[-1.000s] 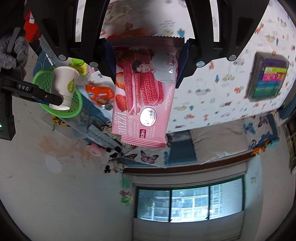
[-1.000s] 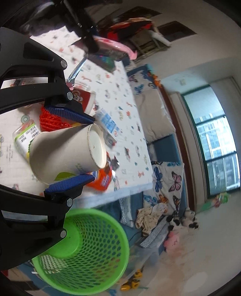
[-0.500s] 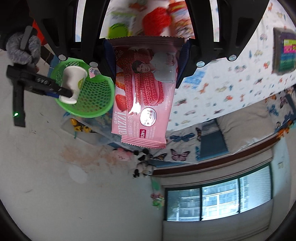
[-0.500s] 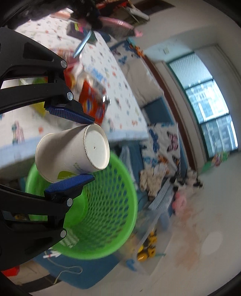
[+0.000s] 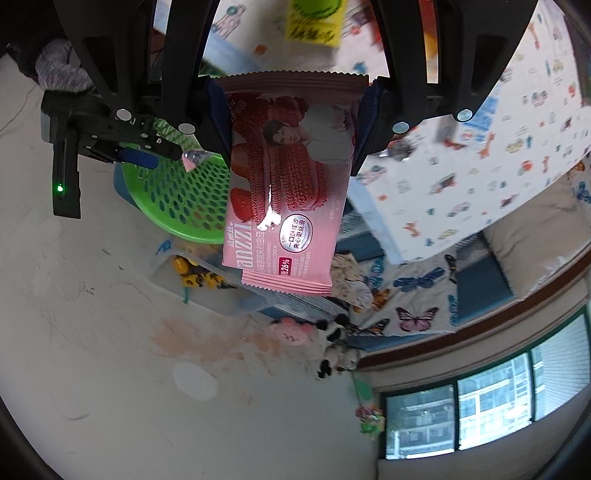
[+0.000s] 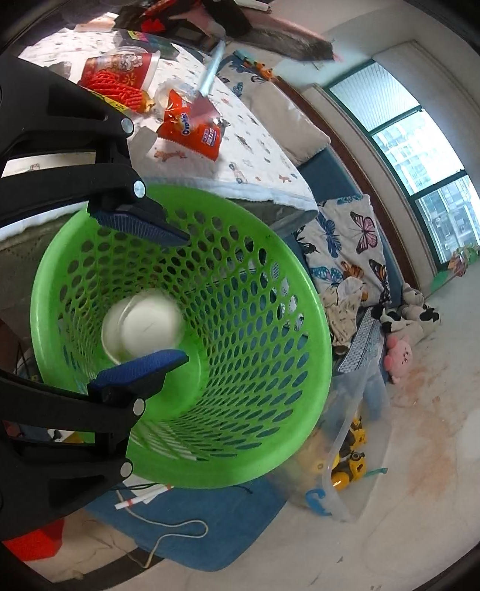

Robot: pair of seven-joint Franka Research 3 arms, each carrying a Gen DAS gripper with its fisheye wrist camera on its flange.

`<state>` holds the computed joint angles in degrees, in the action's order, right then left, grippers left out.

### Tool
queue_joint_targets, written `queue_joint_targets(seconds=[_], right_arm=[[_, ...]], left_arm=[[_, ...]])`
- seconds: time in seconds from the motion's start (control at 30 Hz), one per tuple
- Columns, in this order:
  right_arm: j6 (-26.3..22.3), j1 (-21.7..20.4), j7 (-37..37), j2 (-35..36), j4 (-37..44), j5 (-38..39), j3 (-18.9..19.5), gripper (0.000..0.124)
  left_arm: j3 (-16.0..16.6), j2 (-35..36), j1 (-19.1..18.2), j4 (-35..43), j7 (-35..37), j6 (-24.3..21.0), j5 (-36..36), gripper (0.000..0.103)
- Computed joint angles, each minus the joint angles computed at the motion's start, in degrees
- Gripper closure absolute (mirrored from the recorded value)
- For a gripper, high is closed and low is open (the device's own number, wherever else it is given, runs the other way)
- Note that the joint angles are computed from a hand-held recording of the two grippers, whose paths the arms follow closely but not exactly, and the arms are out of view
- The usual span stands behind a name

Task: Collect trash
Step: 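Drop the paper cup into the green basket while the left drops the pink bag in, then move both grippers back to the table and grasp the clear plastic lid with the left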

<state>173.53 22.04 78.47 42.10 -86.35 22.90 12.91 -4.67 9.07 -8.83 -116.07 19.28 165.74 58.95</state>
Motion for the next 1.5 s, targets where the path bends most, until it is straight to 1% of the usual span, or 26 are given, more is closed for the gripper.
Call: queue_joint_targets(seconds=[0.07, 0.17, 0.3, 0.37, 0.43, 0.5, 0.53, 0.57, 0.63, 0.7, 0.8, 0.9, 0.97, 1.07, 1.13, 1.2, 1.23, 1.3, 1.33, 1.4, 1.5], right_arm=[[0.52, -0.65, -0.67, -0.69, -1.05, 0.30, 0.66, 0.064], [1.65, -1.34, -1.64, -1.81, -2.76, 0.63, 1.26, 0.063], [4.86, -0.67, -2.21, -4.46, -6.91, 0.24, 0.38, 0.059], [5.96, -0.76, -2.25, -5.32, -8.31, 0.10, 0.54, 0.058], [7.45, -2.22, -2.99, -6.35, -10.27, 0.34, 2.24, 0.057], [8.38, -2.48, -3.16, -7.21, -11.62, 0.20, 2.51, 0.056], [9.22, -1.79, -2.83, -7.85, -12.54, 0.03, 1.65, 0.056], [9.90, -1.78, -2.72, -8.40, -13.45, -0.08, 1.67, 0.055], [11.17, -3.15, -2.94, -9.11, -14.84, -0.25, 3.21, 0.055], [11.88, -4.45, -2.88, -9.58, -15.78, -0.42, 4.62, 0.054], [12.50, -4.77, -2.33, -10.07, -16.65, -0.83, 4.82, 0.054], [12.91, -5.71, -1.86, -10.38, -17.38, -1.19, 5.85, 0.054], [13.08, -6.14, -1.61, -10.49, -17.62, -1.52, 6.38, 0.054], [13.69, -7.76, -1.53, -10.78, -18.56, -2.04, 8.44, 0.054], [14.28, -8.70, -1.49, -11.00, -19.32, -2.51, 9.81, 0.052], [14.70, -9.31, -1.28, -11.20, -19.87, -3.08, 10.82, 0.051], [14.86, -9.93, -1.23, -11.18, -20.08, -3.45, 11.63, 0.051], [15.05, -11.13, -1.20, -11.11, -20.38, -4.32, 13.36, 0.051], [15.16, -11.12, -1.04, -11.26, -20.59, -4.61, 13.55, 0.051], [15.40, -11.28, -0.99, -11.47, -20.97, -5.44, 14.32, 0.051], [15.38, -11.20, -0.76, -11.66, -21.20, -6.50, 15.12, 0.051]], left_arm=[[-0.89, 2.29, 0.48, 1.90, 4.02, 0.42, -4.04, 0.048], [-1.25, 5.14, 0.22, 4.40, 8.82, 0.84, -8.74, 0.048], [-1.91, 8.74, -0.35, 7.43, 15.71, 0.93, -16.36, 0.048], [-1.46, 10.29, -1.20, 8.82, 17.71, 0.65, -18.53, 0.047], [-1.73, 11.69, -1.53, 10.02, 20.36, 0.19, -21.26, 0.047], [-2.09, 13.07, -1.81, 11.31, 23.06, -0.60, -23.82, 0.045], [-1.86, 13.58, -2.28, 11.84, 23.63, -0.87, -24.56, 0.043], [-1.77, 13.99, -2.47, 12.13, 24.29, -0.77, -25.38, 0.042], [-1.78, 15.03, -2.90, 13.27, 25.82, -1.53, -26.95, 0.033], [-1.16, 15.58, -3.69, 13.71, 26.17, -1.56, -27.42, 0.030], [-1.20, 15.92, -3.99, 13.66, 27.36, -1.12, -28.61, 0.025], [-0.28, 15.48, -4.89, 12.81, 27.26, -0.46, -28.34, 0.023], [0.32, 14.28, -5.23, 11.35, 26.40, 0.19, -27.98, 0.023], [1.75, 11.60, -5.70, 8.06, 23.68, 1.80, -26.56, 0.023], [3.49, 9.11, -6.65, 5.32, 20.08, 2.56, -23.83, 0.023], [4.57, 6.47, -6.91, 2.43, 16.12, 3.34, -20.67, 0.023], [5.27, 4.86, -7.09, 0.67, 13.48, 4.00, -18.31, 0.023], [6.79, 2.05, -7.84, -1.95, 7.14, 3.42, -12.05, 0.023], [7.48, 0.37, -8.00, -3.63, 3.50, 3.47, -8.47, 0.023], [7.64, -2.73, -7.46, -6.82, -2.29, 3.21, -3.48, 0.023], [6.62, -6.30, -5.95, -10.40, -9.26, 1.38, 2.62, 0.023]])
